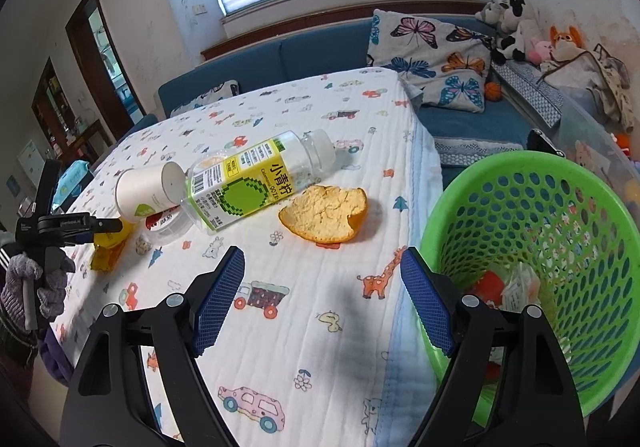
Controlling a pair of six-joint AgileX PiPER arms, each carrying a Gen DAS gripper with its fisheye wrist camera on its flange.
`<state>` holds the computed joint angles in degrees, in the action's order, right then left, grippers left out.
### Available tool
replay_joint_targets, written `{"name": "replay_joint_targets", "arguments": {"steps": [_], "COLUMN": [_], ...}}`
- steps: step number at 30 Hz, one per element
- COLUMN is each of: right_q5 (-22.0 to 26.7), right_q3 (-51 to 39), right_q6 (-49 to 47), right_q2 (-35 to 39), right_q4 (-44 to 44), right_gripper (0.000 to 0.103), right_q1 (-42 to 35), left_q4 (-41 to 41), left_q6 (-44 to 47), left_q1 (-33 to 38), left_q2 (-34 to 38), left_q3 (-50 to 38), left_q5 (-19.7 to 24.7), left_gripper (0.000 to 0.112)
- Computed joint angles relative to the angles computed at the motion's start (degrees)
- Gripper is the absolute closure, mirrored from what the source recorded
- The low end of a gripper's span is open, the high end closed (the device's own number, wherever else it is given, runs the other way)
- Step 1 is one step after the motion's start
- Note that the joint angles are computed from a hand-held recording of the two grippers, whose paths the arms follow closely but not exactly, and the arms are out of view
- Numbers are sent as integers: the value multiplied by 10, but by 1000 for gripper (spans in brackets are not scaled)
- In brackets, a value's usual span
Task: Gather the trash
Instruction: 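Move both tools back to the table toward the wrapper and orange peel, then grasp the orange peel with the right tool while the left tool grasps the yellow snack wrapper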
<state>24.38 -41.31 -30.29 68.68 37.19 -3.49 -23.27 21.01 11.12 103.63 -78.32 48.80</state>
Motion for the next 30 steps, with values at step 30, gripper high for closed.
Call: {"name": "replay_joint_targets", "arguments": {"steps": [30], "right_q5": [0], "right_q3": [-76], "right_q6": [-20], "right_q2": [143], "right_q4": [1], "right_gripper": [23], "right_q1": [18], "left_q4": [55], "left_q6": [-7], "left_q1": [-45], "left_q2": [-23], "left_q3": [42], "left_q5": [-43], "left_gripper": [30]}}
